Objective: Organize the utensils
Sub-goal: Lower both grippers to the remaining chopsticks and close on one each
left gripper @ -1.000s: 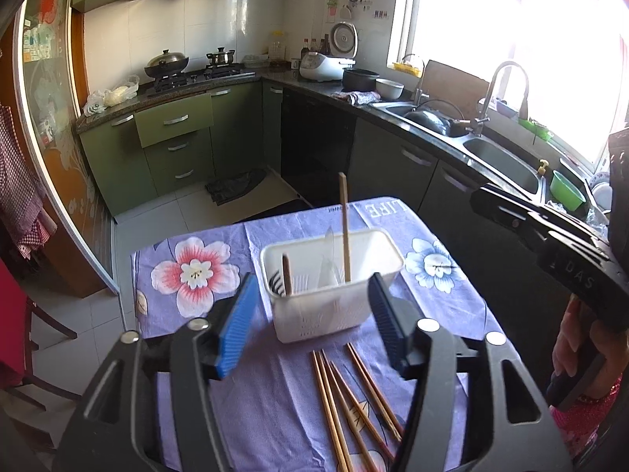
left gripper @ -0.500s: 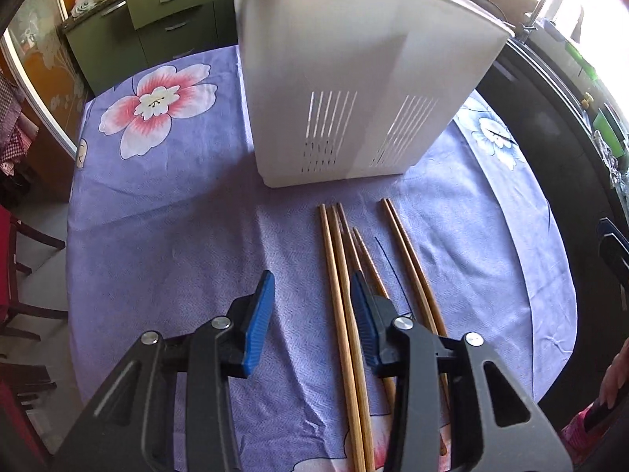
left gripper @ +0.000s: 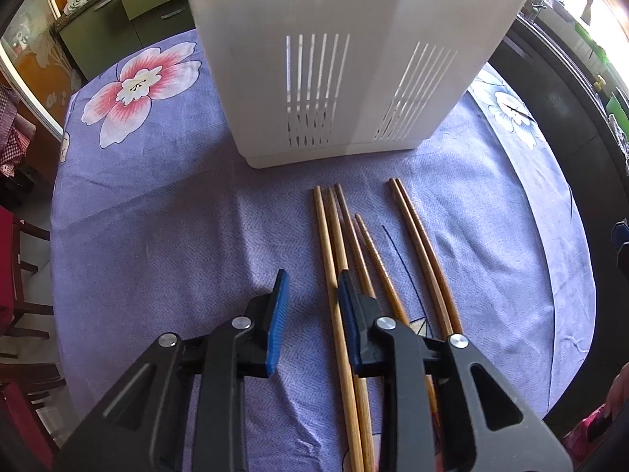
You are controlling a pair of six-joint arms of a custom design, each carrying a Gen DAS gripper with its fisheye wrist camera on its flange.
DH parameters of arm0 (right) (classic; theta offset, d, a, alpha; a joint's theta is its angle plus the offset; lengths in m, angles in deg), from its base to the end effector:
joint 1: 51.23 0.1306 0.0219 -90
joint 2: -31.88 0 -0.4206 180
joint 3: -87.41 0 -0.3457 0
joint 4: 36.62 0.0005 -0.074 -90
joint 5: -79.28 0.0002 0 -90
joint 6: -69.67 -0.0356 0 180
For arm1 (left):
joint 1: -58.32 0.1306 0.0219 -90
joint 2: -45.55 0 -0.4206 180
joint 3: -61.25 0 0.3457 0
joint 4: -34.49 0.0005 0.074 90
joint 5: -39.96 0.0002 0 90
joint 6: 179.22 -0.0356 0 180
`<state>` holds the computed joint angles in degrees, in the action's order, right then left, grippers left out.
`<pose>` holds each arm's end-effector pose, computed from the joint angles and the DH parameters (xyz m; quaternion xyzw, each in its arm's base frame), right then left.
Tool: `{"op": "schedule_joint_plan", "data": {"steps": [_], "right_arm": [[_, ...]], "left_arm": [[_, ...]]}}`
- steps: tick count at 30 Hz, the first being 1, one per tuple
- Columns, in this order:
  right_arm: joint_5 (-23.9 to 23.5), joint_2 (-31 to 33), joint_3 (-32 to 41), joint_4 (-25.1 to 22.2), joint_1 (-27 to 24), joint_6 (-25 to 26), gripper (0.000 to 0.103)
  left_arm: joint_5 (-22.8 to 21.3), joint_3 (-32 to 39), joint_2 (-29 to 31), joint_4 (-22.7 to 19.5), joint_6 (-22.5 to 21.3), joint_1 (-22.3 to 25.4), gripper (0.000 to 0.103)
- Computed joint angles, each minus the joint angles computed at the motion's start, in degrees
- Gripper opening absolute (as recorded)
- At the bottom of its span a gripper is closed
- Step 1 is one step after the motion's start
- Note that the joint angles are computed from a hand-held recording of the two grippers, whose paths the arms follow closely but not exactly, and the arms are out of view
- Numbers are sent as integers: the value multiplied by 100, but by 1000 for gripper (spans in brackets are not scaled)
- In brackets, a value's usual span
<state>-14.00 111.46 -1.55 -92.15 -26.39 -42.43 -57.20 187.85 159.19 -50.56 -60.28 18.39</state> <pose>0.3290 0.1540 0.5366 -0.0332 0.9198 0.1795 0.3472 0.4326 -0.3570 0.4893 0.0847 0.9823 -0.0370 0.1630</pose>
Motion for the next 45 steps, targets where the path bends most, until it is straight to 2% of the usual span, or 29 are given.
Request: {"op": "schedule_joint_plan", "data": {"steps": [8,10,13,15,20,28,32,42,45], "right_arm": [[-30,107,95,-64,43,9,40],[-15,186,152,-117,110,43,40],[-10,392,275,-257,227,204,40],[-32,591,370,-357,319,372,43],[81,1157,633,-475,522,725,43],[358,1690,952,-628,849,970,42],[611,1845,1045,-725,934,1015,41],[896,2025,1281,-914,1084,1139,41],[912,2027,1287,-984,1036,1063,34]], "left_arm": [[-53,18,59,-4,-9,-51,25],[-179,43,92,-42,-54,-86,21],[-187,-15,60,-36,-71,-56,10],[-165,-60,23,-45,-111,-5,8],[-249,-244,-115,-25,-245,73,7],[-132,-553,-321,153,-243,282,7],[-118,-620,-359,222,-271,296,7],[45,-750,-438,366,-263,364,7],[18,-768,-443,387,-299,365,7]]}}
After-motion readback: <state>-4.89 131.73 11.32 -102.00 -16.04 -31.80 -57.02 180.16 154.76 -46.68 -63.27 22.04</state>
